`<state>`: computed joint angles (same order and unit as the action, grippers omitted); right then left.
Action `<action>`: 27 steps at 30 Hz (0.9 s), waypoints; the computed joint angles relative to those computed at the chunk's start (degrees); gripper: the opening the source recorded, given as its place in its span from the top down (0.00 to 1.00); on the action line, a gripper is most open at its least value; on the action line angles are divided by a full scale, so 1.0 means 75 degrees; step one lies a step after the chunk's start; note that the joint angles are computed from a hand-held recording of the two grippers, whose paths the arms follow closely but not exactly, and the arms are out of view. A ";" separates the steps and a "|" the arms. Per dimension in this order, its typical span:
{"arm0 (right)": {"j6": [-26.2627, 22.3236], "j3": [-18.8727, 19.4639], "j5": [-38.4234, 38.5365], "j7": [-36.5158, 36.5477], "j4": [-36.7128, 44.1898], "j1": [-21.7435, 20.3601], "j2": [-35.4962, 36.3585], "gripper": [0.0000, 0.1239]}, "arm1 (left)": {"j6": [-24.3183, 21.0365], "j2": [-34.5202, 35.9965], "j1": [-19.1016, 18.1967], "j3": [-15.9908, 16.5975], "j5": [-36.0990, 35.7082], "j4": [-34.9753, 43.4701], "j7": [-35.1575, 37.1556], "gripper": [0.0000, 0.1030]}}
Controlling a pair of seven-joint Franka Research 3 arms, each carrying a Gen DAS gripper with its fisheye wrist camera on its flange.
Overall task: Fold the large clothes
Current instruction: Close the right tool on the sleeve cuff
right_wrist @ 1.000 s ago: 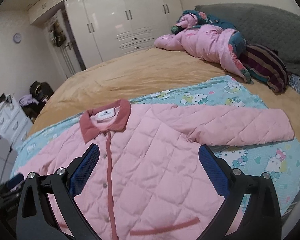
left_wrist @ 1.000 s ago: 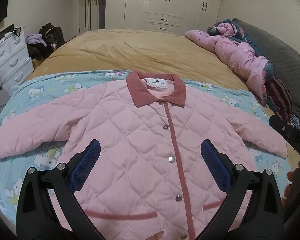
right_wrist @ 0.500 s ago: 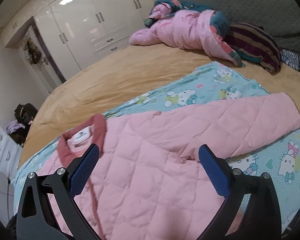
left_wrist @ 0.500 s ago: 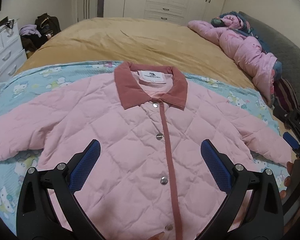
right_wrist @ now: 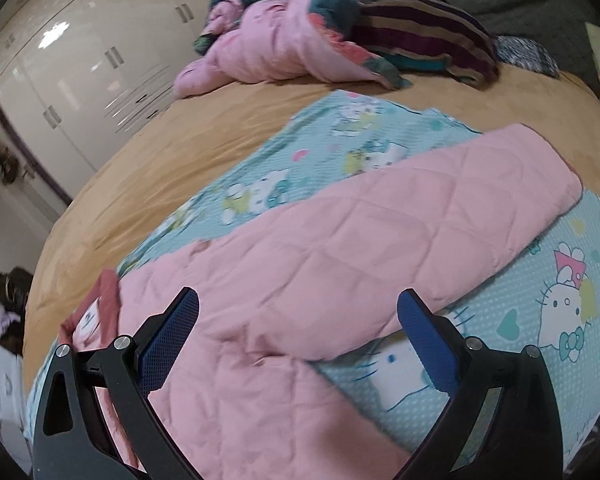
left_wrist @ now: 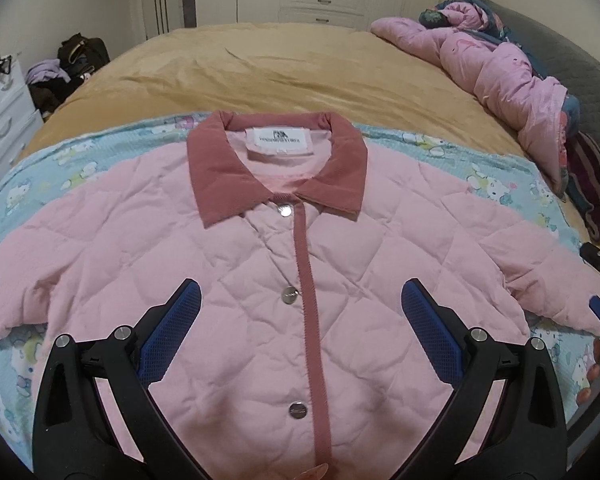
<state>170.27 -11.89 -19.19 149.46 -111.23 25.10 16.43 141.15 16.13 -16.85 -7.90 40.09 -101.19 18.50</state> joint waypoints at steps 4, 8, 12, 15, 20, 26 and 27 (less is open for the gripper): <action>-0.0026 0.0001 0.0378 0.0018 -0.0023 -0.0311 0.0128 0.20 | -0.0088 0.0312 -0.0051 -0.0011 -0.0127 0.0334 0.0125 0.09; -0.0071 0.0295 0.1309 -0.0383 -0.0037 -0.0831 0.0283 0.20 | -0.0314 0.0614 -0.0174 0.0034 -0.0161 0.0723 0.0233 0.09; 0.0111 0.0086 0.1870 -0.0317 -0.0047 -0.0897 0.0472 0.20 | -0.0510 0.0869 -0.0267 0.0093 -0.0185 0.1044 0.0392 0.09; 0.0166 -0.0174 0.2131 -0.0040 -0.0125 -0.0830 0.0597 0.20 | -0.0593 0.1015 -0.0310 0.0138 -0.0211 0.1220 0.0473 0.09; 0.0371 -0.0405 0.2559 0.0387 -0.0363 -0.0914 0.0717 0.20 | -0.0718 0.1269 -0.0342 0.0191 -0.0297 0.1536 0.0625 0.09; 0.1059 0.0909 0.3978 -0.0892 -0.0382 -0.2296 0.1005 0.20 | -0.0862 0.1695 -0.0393 0.0271 -0.0452 0.2108 0.0817 0.09; 0.1296 0.1554 0.4352 -0.1351 -0.0392 -0.2902 0.1078 0.20 | -0.0895 0.1759 -0.0402 0.0289 -0.0485 0.2190 0.0833 0.09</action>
